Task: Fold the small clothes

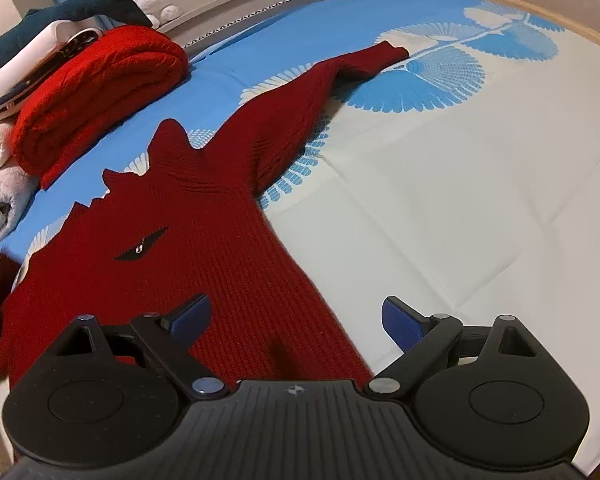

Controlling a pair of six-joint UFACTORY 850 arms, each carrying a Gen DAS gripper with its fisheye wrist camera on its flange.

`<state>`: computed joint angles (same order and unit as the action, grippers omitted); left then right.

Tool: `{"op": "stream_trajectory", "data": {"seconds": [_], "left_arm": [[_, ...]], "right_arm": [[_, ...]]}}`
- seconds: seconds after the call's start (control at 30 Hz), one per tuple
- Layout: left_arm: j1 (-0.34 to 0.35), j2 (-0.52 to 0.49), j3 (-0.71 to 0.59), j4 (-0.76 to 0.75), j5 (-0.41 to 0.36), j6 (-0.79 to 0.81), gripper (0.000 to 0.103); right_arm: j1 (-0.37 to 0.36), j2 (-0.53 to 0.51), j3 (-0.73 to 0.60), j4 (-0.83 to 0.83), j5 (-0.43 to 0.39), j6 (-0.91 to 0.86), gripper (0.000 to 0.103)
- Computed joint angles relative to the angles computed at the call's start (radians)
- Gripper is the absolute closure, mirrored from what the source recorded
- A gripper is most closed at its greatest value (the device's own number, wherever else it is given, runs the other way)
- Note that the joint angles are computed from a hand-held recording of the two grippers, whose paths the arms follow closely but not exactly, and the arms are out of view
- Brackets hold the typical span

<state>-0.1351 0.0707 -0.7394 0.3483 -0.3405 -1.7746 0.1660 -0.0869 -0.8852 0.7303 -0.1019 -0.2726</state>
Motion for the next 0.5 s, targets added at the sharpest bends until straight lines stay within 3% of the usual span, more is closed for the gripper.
{"op": "stream_trajectory", "data": {"seconds": [0.03,0.1,0.13,0.2,0.23,0.27,0.37,0.5], "left_arm": [[0.015,0.035,0.048,-0.037,0.033,-0.009,0.101],[0.028,0.081,0.088,0.015,0.022,-0.104,0.100],[0.024,0.090,0.082,0.068,-0.012,-0.136,0.091],[-0.011,0.085,0.033,0.249,-0.148,-0.216,0.062],[-0.031,0.076,0.005,0.327,-0.210,-0.235,0.037],[-0.048,0.061,-0.026,0.390,-0.259,-0.238,0.019],[-0.074,-0.020,-0.142,0.473,-0.311,-0.100,0.015],[-0.070,-0.173,-0.316,0.427,-0.263,0.172,0.009]], "right_arm": [[0.000,-0.001,-0.001,0.017,-0.008,-0.014,0.010],[0.004,-0.001,0.000,0.026,-0.010,-0.026,0.010],[0.008,-0.002,0.001,-0.003,-0.006,-0.002,0.010],[0.014,-0.005,-0.001,-0.071,-0.007,0.058,0.010],[0.016,-0.009,-0.003,-0.121,-0.008,0.109,0.010],[0.018,-0.012,-0.006,-0.168,-0.011,0.160,0.010],[0.023,-0.028,-0.019,-0.260,-0.026,0.264,0.010],[0.043,-0.044,-0.033,-0.400,-0.032,0.375,0.010]]}}
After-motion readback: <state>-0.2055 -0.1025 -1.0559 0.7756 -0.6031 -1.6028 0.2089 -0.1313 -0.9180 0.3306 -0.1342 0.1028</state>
